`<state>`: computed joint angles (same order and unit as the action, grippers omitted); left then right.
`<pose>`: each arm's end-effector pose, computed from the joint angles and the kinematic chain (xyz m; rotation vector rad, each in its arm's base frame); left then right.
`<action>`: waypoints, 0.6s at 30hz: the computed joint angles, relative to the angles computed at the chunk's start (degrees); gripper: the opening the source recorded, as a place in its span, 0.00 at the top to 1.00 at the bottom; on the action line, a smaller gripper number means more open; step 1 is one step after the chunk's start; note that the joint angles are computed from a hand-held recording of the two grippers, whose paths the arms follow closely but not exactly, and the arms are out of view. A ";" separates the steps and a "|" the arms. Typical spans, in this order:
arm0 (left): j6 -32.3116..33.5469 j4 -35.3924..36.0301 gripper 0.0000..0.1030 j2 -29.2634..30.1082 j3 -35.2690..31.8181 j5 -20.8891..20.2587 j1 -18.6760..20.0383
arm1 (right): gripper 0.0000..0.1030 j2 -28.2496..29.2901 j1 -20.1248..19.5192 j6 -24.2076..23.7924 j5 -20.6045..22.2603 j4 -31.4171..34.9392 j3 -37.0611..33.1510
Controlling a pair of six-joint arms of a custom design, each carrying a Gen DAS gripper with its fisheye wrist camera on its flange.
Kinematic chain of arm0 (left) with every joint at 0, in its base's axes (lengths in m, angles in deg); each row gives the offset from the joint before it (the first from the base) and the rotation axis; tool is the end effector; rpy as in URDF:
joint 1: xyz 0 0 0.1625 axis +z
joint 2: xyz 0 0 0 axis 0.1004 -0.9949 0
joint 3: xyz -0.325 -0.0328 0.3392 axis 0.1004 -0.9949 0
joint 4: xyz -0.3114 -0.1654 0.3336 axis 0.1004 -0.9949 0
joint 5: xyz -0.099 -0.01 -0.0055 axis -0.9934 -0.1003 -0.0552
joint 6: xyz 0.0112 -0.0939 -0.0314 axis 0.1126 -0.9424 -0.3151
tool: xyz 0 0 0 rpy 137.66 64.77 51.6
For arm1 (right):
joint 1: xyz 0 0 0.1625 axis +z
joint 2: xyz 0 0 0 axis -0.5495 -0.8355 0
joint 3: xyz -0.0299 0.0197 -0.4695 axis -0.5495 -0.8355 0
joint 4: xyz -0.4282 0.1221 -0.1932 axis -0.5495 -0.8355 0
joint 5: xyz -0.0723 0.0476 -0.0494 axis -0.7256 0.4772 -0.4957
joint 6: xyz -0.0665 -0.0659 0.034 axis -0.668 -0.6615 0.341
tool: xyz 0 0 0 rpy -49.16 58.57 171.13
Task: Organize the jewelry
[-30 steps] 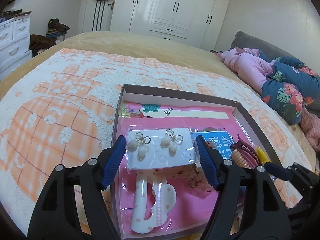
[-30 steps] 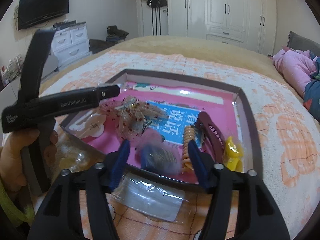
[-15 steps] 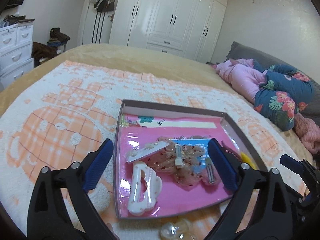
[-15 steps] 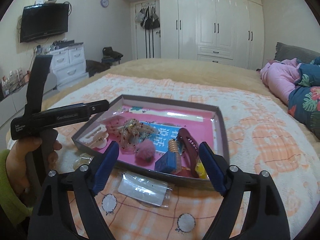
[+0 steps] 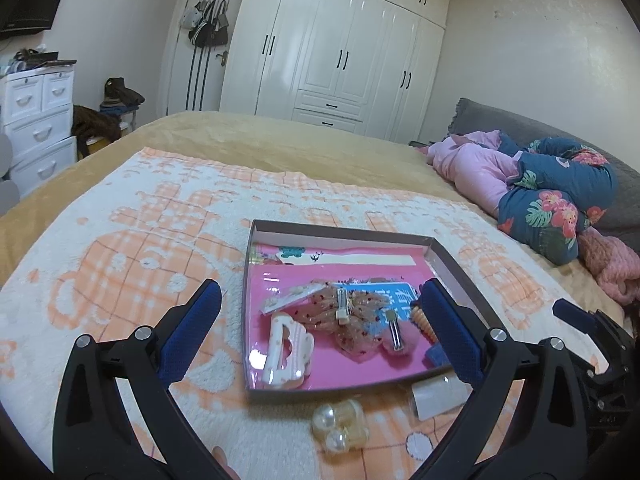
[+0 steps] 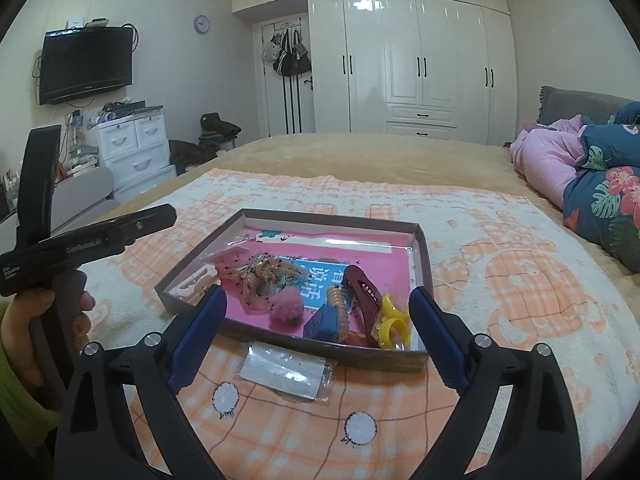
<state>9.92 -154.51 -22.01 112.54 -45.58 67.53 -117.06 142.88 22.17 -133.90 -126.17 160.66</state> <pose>-0.0124 -0.6572 0.3133 0.5150 2.2804 -1.3219 0.3300 -0.6369 -0.0018 0.9099 -2.2749 1.1443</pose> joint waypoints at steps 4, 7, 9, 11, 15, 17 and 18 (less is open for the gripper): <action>0.27 0.22 0.11 -0.97 1.47 0.79 -0.18 | 0.12 -0.26 0.01 -0.34 -0.16 -0.34 0.96; 0.34 0.56 0.11 -1.47 2.37 1.59 -0.17 | 0.12 -0.36 -0.01 -0.51 -0.29 0.24 1.40; 0.02 1.05 0.11 -1.77 2.80 2.09 -0.14 | 0.12 -0.26 0.01 -1.07 -0.40 0.29 1.66; -0.27 1.65 0.11 -2.11 3.35 2.24 -0.09 | 0.11 -0.20 -0.01 -1.44 -0.53 0.87 1.85; 0.01 2.19 0.11 -2.42 4.27 2.94 -0.22 | 0.11 0.03 -0.08 -1.60 -0.88 1.91 2.36; 0.04 2.69 0.11 -2.45 4.48 3.25 -0.26 | 0.11 0.33 -0.12 -1.77 -1.37 2.34 2.27; 0.10 2.86 0.11 -2.39 4.57 3.36 -0.26 | 0.11 0.42 -0.17 -1.69 -1.47 2.80 2.23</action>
